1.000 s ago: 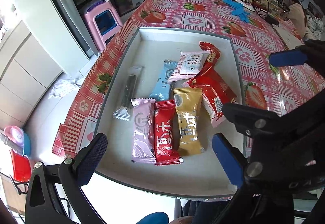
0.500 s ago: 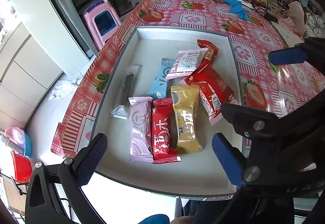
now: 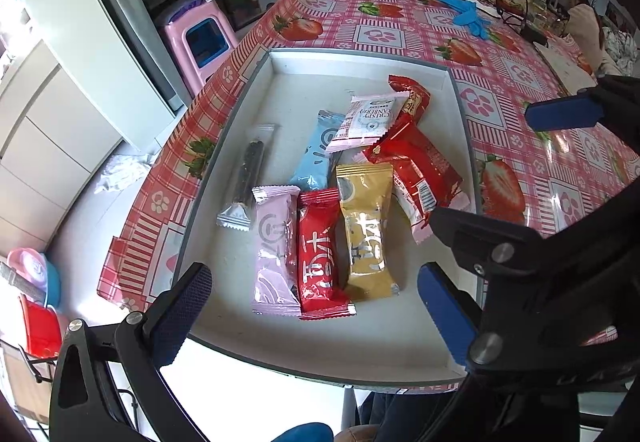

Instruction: Organize snacks

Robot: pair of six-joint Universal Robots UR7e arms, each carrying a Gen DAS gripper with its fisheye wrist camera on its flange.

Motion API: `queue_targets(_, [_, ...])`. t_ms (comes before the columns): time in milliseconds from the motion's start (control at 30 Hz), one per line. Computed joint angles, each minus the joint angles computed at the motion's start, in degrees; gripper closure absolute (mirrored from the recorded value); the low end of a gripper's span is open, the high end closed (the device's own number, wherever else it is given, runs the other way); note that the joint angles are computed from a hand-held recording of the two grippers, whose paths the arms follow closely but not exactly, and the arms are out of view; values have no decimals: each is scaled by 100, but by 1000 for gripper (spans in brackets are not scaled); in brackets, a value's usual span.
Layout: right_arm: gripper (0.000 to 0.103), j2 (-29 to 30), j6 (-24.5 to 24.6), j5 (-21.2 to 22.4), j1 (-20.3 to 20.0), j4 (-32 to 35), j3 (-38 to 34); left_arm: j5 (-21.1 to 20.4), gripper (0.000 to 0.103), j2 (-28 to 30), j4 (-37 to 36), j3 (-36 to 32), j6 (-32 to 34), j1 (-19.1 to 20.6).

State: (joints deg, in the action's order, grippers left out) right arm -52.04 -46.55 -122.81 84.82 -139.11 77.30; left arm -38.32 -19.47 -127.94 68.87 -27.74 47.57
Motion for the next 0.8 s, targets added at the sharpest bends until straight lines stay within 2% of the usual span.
queue_targets(667, [0,-20,9,45,-28,32,33,-42,0,34,233,-70,-129,32])
queue_targets(800, [0,-19,9,48,-27,22,41,-73,0,4,-7,15,40,26])
